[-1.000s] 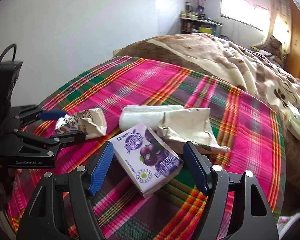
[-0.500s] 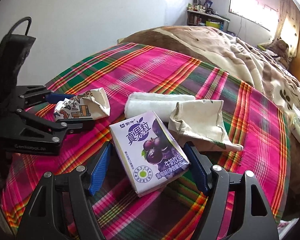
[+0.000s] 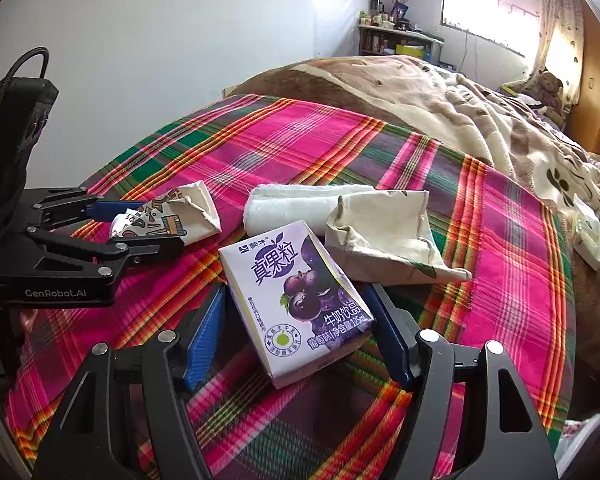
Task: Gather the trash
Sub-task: 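Reach the left tool to the snack bag while the right tool reaches the purple carton, then grasp the snack bag with the left tool while the right tool grasps the purple carton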
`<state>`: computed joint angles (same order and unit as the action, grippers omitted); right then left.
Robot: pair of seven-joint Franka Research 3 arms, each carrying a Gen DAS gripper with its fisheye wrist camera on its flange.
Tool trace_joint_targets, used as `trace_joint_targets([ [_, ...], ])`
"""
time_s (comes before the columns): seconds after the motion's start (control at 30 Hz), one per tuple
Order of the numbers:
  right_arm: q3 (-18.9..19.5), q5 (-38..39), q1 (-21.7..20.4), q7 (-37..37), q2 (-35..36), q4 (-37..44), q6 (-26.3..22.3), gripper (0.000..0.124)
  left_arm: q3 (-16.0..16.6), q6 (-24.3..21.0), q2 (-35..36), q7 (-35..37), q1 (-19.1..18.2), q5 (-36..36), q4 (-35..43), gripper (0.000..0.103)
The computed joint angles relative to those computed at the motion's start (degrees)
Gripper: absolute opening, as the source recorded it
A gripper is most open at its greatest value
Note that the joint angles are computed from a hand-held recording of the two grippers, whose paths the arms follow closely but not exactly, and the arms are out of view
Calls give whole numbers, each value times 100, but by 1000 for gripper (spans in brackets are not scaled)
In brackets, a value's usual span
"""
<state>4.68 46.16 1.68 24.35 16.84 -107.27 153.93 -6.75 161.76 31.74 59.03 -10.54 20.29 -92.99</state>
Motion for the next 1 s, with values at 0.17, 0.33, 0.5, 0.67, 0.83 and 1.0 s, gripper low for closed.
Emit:
trace_joint_targets([
  [0.17,27,283,-74,-80,-94,-92,44,62,202,163,-236,-405,-197,222,-314,61],
  [0.33,6,623,-125,-301,-283,-295,14,62,216,328,-448,-627,-250,402,-573,61],
  [0.5,-85,975,-133,-448,-476,-472,1,62,295,505,-679,-957,-421,697,-826,61],
  [0.67,-183,1339,-152,-569,-690,-663,-17,62,348,490,-865,-1266,-610,1049,-948,61],
  [0.83,-309,1721,-138,-839,-948,-908,55,62,340,568,-1029,-1577,-734,1351,-1057,61],
  [1.0,-470,2122,-152,-1147,-1215,-1107,79,63,338,611,-1159,-1909,-875,1626,-1088,61],
])
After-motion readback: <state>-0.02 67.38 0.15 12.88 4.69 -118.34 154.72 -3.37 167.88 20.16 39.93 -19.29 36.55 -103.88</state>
